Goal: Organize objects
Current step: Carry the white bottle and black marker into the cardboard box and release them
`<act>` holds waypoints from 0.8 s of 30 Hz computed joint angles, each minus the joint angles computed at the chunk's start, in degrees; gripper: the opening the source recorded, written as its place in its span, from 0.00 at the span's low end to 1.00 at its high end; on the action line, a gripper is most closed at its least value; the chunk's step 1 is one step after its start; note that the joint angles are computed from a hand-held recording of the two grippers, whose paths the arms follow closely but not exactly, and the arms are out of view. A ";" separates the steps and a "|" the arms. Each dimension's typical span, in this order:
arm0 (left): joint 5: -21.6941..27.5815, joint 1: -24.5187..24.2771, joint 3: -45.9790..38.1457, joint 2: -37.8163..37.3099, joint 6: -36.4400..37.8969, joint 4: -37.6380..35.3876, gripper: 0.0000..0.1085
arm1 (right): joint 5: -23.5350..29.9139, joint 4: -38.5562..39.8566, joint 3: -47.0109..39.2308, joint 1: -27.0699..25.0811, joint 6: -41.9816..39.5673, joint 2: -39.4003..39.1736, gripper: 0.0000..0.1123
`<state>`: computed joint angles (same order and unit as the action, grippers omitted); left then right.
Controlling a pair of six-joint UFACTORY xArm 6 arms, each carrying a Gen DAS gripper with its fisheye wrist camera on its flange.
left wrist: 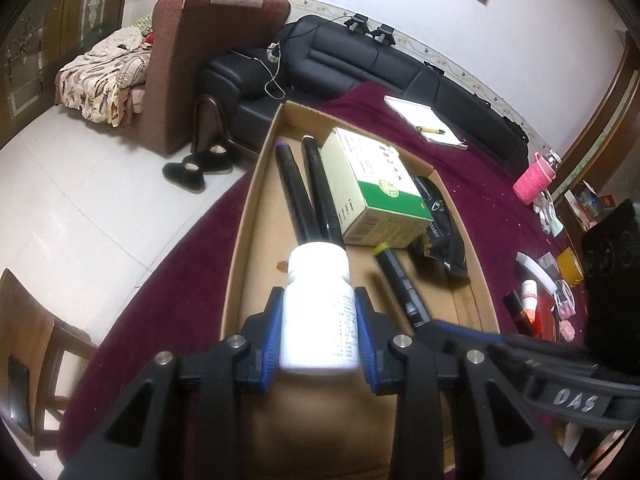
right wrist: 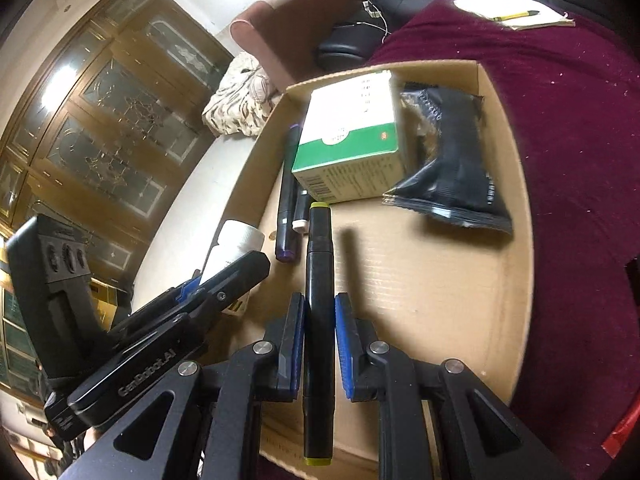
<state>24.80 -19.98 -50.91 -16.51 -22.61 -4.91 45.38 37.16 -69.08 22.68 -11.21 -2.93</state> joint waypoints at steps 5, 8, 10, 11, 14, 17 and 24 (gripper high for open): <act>0.29 0.21 -0.67 0.56 0.62 -0.68 0.30 | -0.71 -0.98 -1.69 0.53 1.58 2.01 0.15; 0.20 0.47 -1.17 1.15 1.97 -2.70 0.30 | -0.64 -0.59 -1.98 0.47 2.09 2.65 0.15; 0.12 0.57 -1.45 1.54 2.59 -3.38 0.30 | -0.48 -0.11 -2.24 0.37 2.02 3.15 0.15; 0.46 0.65 -1.91 1.90 2.93 -3.62 0.30 | -0.59 0.03 -2.22 0.32 2.02 3.26 0.15; 0.97 0.86 -2.89 2.75 2.69 -3.09 0.30 | -0.95 0.50 -1.62 0.23 1.51 2.97 0.15; 1.76 1.05 -4.00 3.66 2.61 -2.36 0.30 | -1.13 0.68 -1.47 0.03 1.47 2.89 0.16; 3.22 1.46 -4.98 4.11 3.37 -3.13 0.30 | -0.56 1.93 -1.29 0.06 0.87 2.91 0.18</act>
